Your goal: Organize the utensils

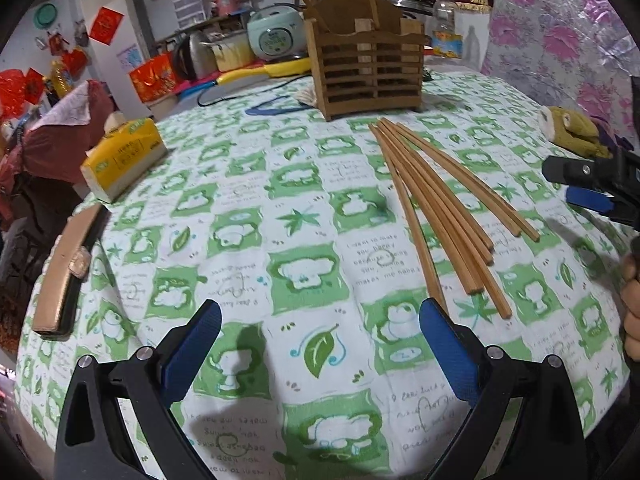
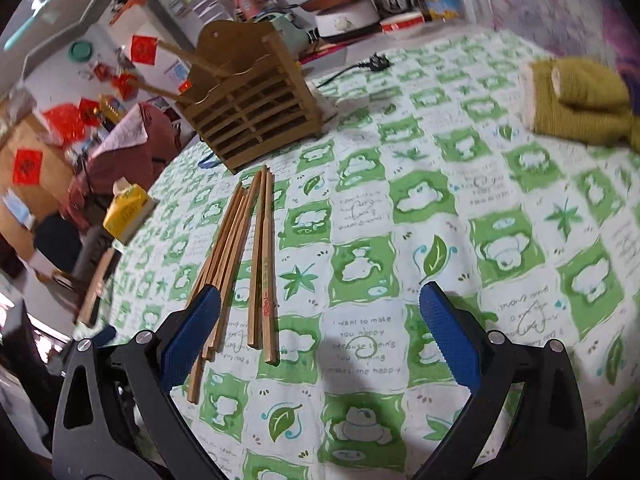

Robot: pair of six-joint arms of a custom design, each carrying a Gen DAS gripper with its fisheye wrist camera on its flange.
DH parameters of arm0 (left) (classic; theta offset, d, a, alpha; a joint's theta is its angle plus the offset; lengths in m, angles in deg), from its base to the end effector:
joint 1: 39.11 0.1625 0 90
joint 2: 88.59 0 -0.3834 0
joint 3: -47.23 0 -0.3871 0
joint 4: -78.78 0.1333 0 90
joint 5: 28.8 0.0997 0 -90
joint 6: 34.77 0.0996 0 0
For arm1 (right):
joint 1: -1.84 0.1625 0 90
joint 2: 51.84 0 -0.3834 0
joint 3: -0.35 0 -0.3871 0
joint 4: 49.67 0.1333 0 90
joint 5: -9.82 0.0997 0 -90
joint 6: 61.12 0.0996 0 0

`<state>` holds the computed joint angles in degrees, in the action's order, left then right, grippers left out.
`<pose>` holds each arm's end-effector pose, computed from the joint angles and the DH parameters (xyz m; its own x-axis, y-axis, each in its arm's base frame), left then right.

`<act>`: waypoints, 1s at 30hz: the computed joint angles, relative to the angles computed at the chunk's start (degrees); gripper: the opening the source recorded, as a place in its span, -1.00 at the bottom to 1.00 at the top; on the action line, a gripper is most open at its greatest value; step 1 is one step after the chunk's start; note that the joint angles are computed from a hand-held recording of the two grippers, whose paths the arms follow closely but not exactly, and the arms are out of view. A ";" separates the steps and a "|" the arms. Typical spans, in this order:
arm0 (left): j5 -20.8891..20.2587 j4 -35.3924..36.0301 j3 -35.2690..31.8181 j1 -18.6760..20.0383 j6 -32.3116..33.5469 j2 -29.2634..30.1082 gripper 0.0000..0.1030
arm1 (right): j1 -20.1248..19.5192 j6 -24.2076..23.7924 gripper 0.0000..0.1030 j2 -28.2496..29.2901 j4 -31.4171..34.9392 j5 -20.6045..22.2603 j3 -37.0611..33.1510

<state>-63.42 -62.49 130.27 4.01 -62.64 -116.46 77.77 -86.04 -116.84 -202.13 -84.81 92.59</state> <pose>-0.3314 -0.6053 -0.0393 -0.6476 0.0816 -0.7576 0.4813 0.8146 -0.3237 -0.0353 -0.6560 0.3092 -0.9502 -0.0732 0.3028 -0.2225 0.8398 -0.4952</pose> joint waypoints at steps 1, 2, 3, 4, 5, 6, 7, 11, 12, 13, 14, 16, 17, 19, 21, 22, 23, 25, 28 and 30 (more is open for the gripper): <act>-0.98 -0.32 0.23 0.14 0.41 -0.18 0.89 | -0.12 0.36 0.87 -0.08 0.43 0.33 -0.05; -1.55 -0.18 0.23 0.20 0.45 -0.20 0.89 | -0.23 0.59 0.87 -0.09 0.79 0.63 -0.17; -2.16 -0.01 0.19 0.27 0.61 -0.20 0.89 | -0.22 0.54 0.87 -0.09 0.78 0.74 -0.18; -2.66 0.01 0.22 0.28 0.90 -0.15 0.89 | -0.21 0.31 0.87 -0.11 0.59 0.75 -0.09; -2.91 -0.44 0.37 0.19 1.67 0.02 0.89 | -0.15 0.00 0.87 -0.16 0.34 0.69 0.05; -2.69 -1.11 0.57 0.03 2.49 0.22 0.89 | -0.09 -0.33 0.87 -0.23 0.07 0.62 0.23; -1.71 -2.01 0.81 -0.33 3.32 0.59 0.89 | 0.04 -0.68 0.87 -0.24 -0.43 0.41 0.42; -2.27 -1.30 -0.02 -0.54 3.90 1.02 0.89 | 0.33 -1.65 0.87 -0.32 -1.85 -0.06 1.02; -3.52 -2.08 0.06 -0.46 4.52 0.93 0.89 | 0.38 -1.81 0.87 -0.26 -1.97 -0.11 1.01; -4.37 -2.75 0.28 -0.44 5.00 0.80 0.89 | 0.37 -1.91 0.87 -0.24 -1.97 -0.06 0.96; -4.85 -3.12 0.39 -0.49 5.33 0.77 0.89 | 0.33 -1.90 0.87 -0.30 -1.95 -0.04 1.00; -4.58 -3.11 -0.04 -0.65 5.75 1.27 0.89 | 0.35 -1.73 0.87 -0.32 -1.84 -0.05 1.02; -4.20 -2.82 -0.60 -0.69 5.86 1.71 0.89 | 0.36 -1.70 0.87 -0.32 -1.85 -0.05 1.03; -3.87 0.79 -2.78 -0.30 4.15 2.31 0.90 | 0.40 -1.73 0.87 -0.30 -2.03 -0.10 1.09; -2.08 5.27 -4.59 0.21 0.14 2.21 0.90 | 0.36 -1.81 0.87 -0.33 -2.16 -0.09 1.16; 0.32 8.05 -5.26 0.28 -3.01 2.22 0.89 | 0.36 -1.81 0.87 -0.33 -2.16 -0.09 1.16; 4.01 12.09 -5.97 0.45 -7.92 2.18 0.89 | 0.35 -1.85 0.87 -0.36 -2.18 -0.02 1.19; 4.53 12.98 -5.65 0.98 -10.71 1.36 0.89 | 0.38 -1.95 0.87 -0.35 -1.94 0.05 1.11; -0.72 6.06 -3.51 1.85 -7.80 0.28 0.89 | 0.46 -2.36 0.87 -0.30 -1.65 0.02 0.98; -0.76 6.64 -4.23 1.57 -6.86 1.04 0.89 | 0.65 -2.80 0.87 -0.25 -1.72 -0.37 0.98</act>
<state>-64.18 -55.85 126.04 5.57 -69.50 -115.42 78.42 -88.83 -117.09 -203.85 -85.18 93.57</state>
